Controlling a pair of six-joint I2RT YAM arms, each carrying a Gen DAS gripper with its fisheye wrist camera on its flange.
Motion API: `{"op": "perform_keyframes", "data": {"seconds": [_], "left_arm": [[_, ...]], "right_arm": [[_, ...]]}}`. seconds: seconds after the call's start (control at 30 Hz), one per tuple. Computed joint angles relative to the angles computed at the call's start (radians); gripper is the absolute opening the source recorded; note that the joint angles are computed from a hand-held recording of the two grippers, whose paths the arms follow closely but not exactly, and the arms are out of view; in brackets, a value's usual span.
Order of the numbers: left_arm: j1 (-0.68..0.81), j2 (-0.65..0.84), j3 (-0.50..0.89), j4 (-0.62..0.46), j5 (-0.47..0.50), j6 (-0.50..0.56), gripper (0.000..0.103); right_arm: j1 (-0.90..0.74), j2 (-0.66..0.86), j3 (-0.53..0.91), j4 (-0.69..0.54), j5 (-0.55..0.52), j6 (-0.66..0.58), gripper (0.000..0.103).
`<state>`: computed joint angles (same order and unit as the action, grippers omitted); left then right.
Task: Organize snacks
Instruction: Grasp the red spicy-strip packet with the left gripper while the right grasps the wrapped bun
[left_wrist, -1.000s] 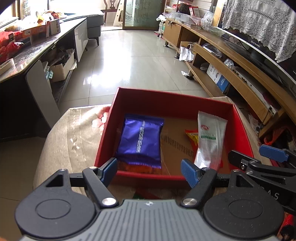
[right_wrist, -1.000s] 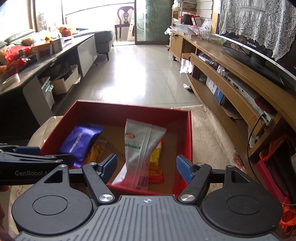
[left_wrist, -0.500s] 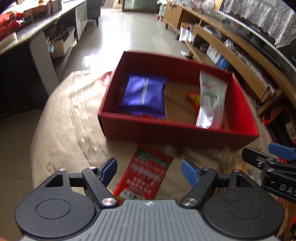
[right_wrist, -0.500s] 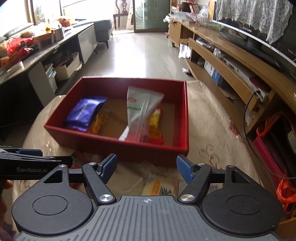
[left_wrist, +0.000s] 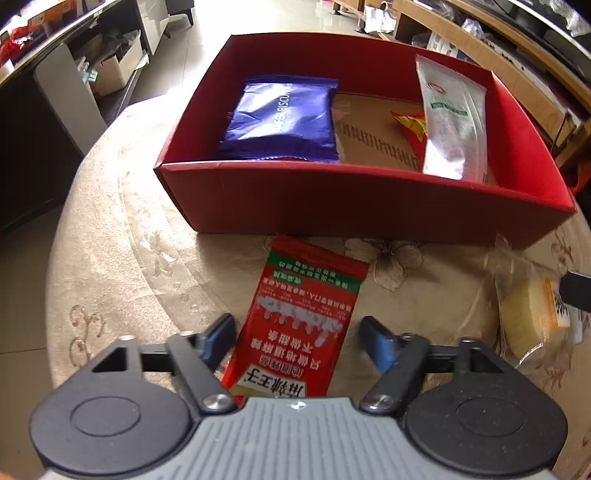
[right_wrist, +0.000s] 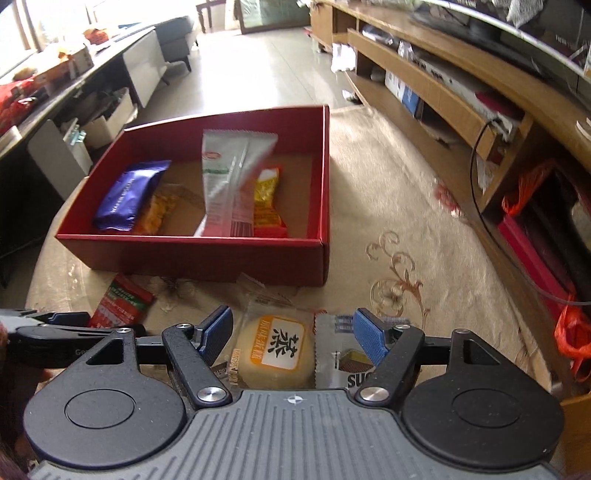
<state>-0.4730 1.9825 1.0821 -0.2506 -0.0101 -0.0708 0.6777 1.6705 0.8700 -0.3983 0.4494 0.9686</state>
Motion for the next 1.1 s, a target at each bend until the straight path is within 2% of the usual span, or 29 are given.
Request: {"op": "perform_keyframes", "data": {"seconds": [0.03,0.23,0.4,0.57,0.63,0.77,0.83,0.93,0.97,1.03,1.07,1.1], "left_arm": [[-0.002,-0.008,-0.008,-0.002,0.01,0.007,0.056],[0.003,-0.055,-0.056,-0.011,0.065,0.023,0.047],[-0.001,-0.077,-0.079,-0.021,0.099,0.039,0.047],[-0.006,-0.055,-0.049,-0.038,0.107,0.036,0.056],[-0.004,-0.048,-0.043,-0.039,0.119,0.038,0.065],[-0.008,-0.039,-0.035,-0.039,0.124,0.048,0.072],[-0.013,-0.037,-0.038,-0.033,0.124,0.055,0.078],[-0.031,-0.036,-0.051,-0.013,0.101,0.063,0.079],[-0.036,-0.036,-0.055,-0.009,0.093,0.067,0.079],[-0.045,-0.039,-0.061,-0.004,0.082,0.062,0.076],[-0.047,-0.04,-0.061,-0.005,0.077,0.057,0.074],[-0.048,-0.042,-0.059,-0.009,0.071,0.053,0.068]], "right_arm": [[-0.003,0.004,-0.001,0.0,-0.007,0.001,0.078],[-0.016,0.063,0.031,-0.006,-0.033,-0.01,0.078],[-0.047,0.085,0.035,0.003,-0.06,-0.033,0.087],[-0.056,0.138,0.073,-0.01,-0.056,-0.068,0.092],[-0.063,0.136,0.069,0.002,-0.06,-0.093,0.094],[-0.073,0.126,0.069,-0.011,-0.061,-0.095,0.094],[-0.071,0.118,0.065,-0.003,-0.047,-0.105,0.098],[-0.088,0.162,0.076,0.017,-0.086,-0.126,0.099],[-0.09,0.187,0.087,0.016,-0.09,-0.132,0.097],[-0.092,0.22,0.105,0.017,-0.106,-0.135,0.074],[-0.097,0.215,0.096,0.036,-0.138,-0.124,0.066],[-0.097,0.21,0.098,0.033,-0.148,-0.119,0.065]]}}
